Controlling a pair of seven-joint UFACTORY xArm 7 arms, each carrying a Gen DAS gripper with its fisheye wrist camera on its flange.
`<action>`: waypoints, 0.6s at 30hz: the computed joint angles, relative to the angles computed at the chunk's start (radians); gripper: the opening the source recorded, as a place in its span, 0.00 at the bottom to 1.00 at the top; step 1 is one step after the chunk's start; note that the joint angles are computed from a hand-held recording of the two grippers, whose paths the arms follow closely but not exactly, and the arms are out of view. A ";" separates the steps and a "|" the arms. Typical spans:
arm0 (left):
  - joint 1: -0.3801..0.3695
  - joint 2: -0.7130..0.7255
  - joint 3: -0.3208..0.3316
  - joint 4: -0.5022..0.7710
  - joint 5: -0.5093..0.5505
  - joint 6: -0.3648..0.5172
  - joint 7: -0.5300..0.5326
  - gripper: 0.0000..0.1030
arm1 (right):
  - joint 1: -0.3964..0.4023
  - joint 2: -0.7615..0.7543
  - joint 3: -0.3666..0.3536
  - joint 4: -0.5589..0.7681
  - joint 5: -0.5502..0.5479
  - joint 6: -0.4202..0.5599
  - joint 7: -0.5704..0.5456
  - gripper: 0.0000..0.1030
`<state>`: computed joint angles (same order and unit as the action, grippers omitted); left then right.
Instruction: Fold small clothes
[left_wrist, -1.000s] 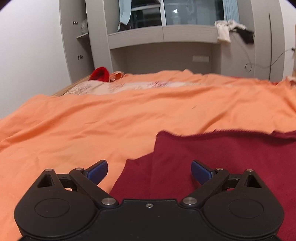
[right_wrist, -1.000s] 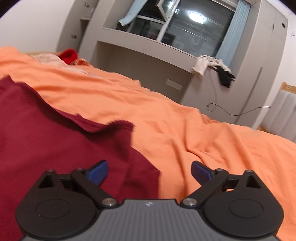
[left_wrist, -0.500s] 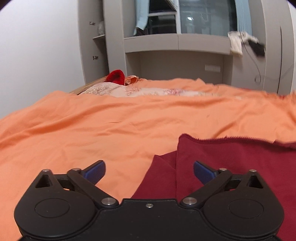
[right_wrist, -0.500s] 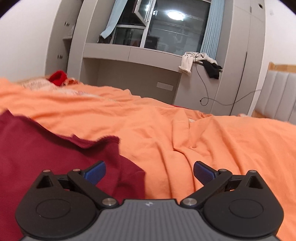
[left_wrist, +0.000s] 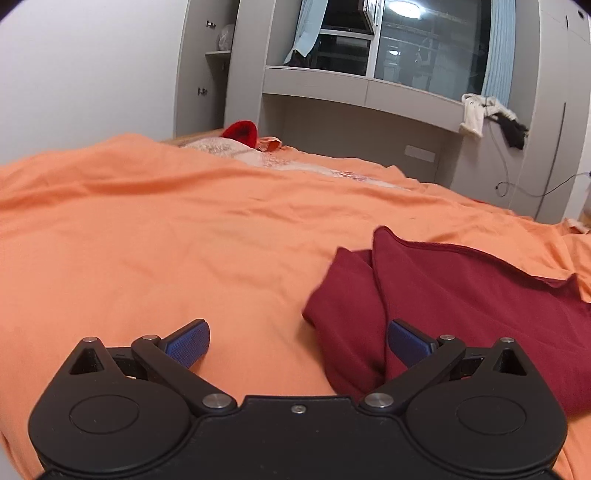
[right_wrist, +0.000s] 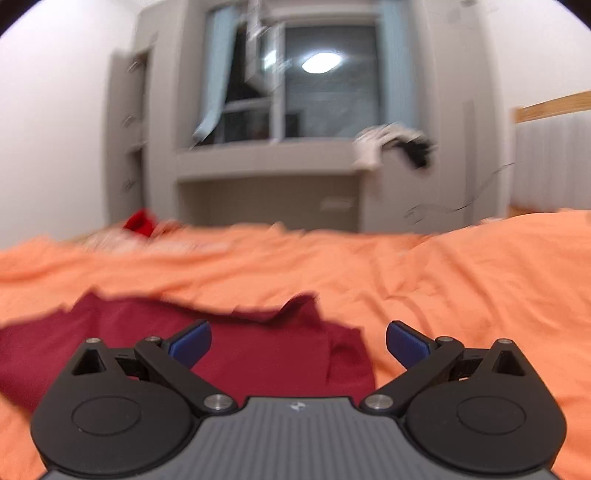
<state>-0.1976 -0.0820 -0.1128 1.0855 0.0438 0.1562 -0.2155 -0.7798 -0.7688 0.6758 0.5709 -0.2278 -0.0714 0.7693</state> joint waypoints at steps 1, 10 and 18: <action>-0.008 -0.001 0.006 -0.010 -0.031 -0.008 0.018 0.99 | -0.024 -0.053 0.030 -0.024 0.029 -0.017 0.050 1.00; -0.067 0.017 0.007 0.016 -0.216 -0.013 0.207 0.99 | 0.079 -0.068 0.001 -0.065 0.012 0.064 0.099 1.00; -0.052 0.034 -0.015 0.023 -0.103 -0.062 0.103 0.99 | 0.076 -0.011 0.020 -0.034 -0.042 0.065 0.116 1.00</action>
<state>-0.2496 -0.0477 -0.1280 1.1085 -0.0588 0.0938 -0.1129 -0.7038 -0.7801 0.6957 0.5372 -0.2698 -0.0067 0.8848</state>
